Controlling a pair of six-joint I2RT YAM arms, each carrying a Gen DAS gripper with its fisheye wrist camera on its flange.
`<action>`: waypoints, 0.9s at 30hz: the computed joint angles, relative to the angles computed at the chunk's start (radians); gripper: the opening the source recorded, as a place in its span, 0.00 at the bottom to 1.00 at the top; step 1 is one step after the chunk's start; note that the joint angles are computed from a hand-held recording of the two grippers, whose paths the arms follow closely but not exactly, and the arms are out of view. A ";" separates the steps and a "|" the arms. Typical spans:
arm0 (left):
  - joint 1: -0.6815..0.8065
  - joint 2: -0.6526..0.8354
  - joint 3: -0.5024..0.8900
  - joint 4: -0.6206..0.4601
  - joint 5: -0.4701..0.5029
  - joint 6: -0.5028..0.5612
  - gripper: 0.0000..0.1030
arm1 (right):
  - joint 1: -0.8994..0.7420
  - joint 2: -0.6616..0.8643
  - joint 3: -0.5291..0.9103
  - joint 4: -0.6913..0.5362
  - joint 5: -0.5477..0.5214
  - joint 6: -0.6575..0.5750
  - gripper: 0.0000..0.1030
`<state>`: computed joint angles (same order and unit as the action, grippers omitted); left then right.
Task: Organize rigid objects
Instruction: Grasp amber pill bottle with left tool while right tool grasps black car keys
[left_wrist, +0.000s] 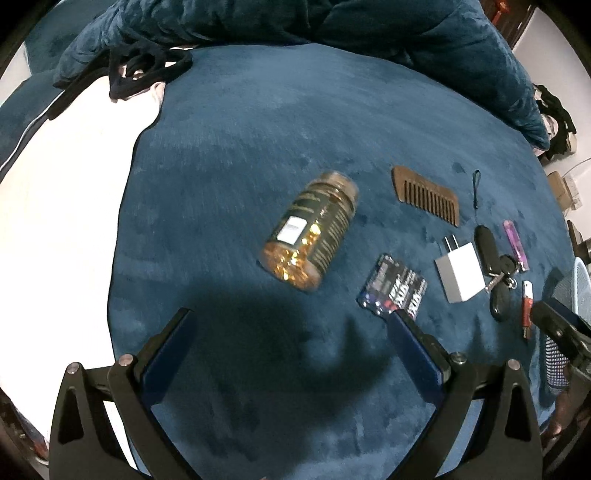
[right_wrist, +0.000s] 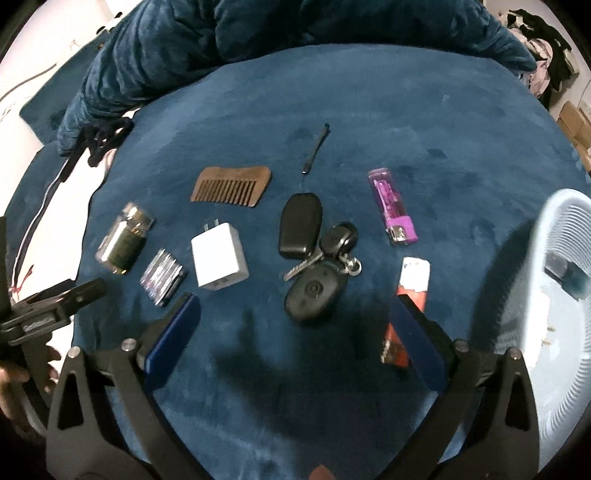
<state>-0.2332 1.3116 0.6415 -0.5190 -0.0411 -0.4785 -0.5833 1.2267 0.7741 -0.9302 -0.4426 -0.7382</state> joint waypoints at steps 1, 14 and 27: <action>0.012 0.009 0.004 0.006 0.005 0.010 1.00 | 0.013 0.012 -0.001 0.018 0.006 0.019 0.99; 0.095 0.185 0.095 0.087 0.035 0.118 1.00 | 0.129 0.214 -0.015 0.222 0.081 0.185 0.94; 0.113 0.413 0.203 0.151 0.103 0.129 0.93 | 0.027 0.202 -0.001 0.155 0.037 0.063 0.06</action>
